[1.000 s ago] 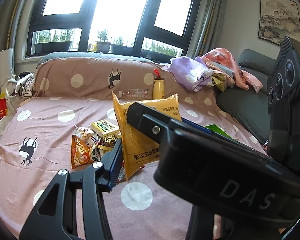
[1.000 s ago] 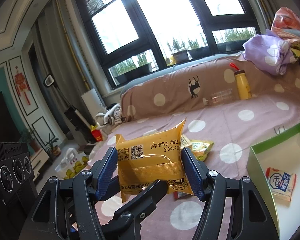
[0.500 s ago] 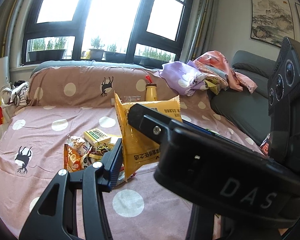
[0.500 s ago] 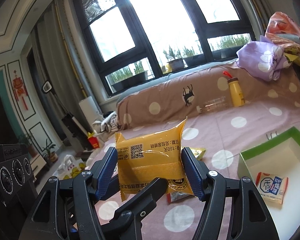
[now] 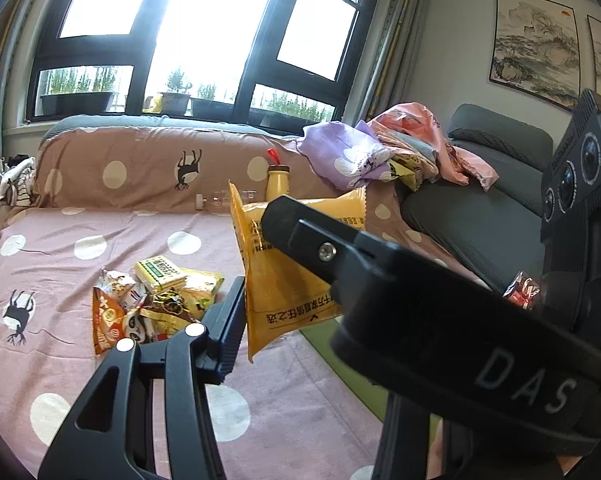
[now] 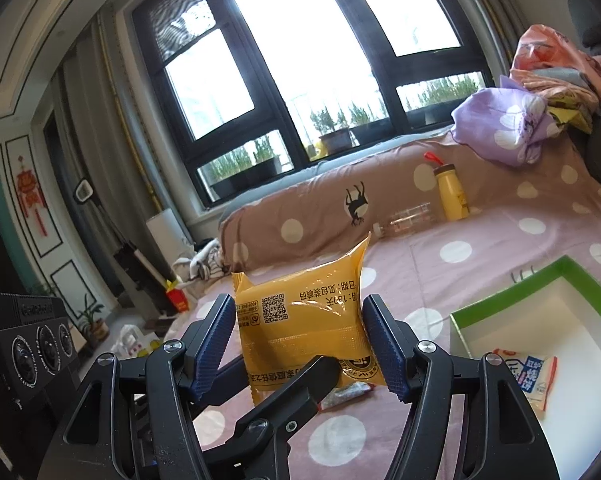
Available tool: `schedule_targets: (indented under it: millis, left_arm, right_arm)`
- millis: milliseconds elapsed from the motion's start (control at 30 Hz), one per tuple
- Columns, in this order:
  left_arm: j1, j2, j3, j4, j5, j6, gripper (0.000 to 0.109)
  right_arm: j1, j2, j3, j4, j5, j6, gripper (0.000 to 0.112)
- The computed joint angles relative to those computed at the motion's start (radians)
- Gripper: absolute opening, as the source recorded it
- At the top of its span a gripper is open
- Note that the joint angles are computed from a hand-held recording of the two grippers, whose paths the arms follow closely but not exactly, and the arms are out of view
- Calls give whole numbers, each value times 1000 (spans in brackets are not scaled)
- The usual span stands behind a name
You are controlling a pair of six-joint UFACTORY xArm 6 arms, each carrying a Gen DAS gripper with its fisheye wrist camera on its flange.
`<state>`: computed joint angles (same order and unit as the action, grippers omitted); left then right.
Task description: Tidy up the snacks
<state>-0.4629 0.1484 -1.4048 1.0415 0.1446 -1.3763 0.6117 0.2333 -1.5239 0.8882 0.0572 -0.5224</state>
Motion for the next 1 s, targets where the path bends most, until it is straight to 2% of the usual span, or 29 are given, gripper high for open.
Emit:
schedule_targets:
  millis: [233, 433, 633, 867, 1000]
  left_arm:
    - [-16, 43, -41, -90, -15, 71, 46]
    - [-34, 80, -76, -187, -27, 158, 46]
    - [-53, 117, -109, -283, -32, 242, 46]
    - [-79, 166, -149, -479, -28, 423, 46]
    - [-92, 191, -173, -571, -17, 509, 46]
  right_arm:
    - [-18, -14, 26, -62, -19, 68, 69]
    - [-42, -33, 62, -181, -29, 189, 69]
    - [-64, -47, 83, -193, -31, 217, 69]
    - [-102, -49, 99, -306, -12, 339, 69]
    - [-117, -50, 103, -321, 3, 361, 69]
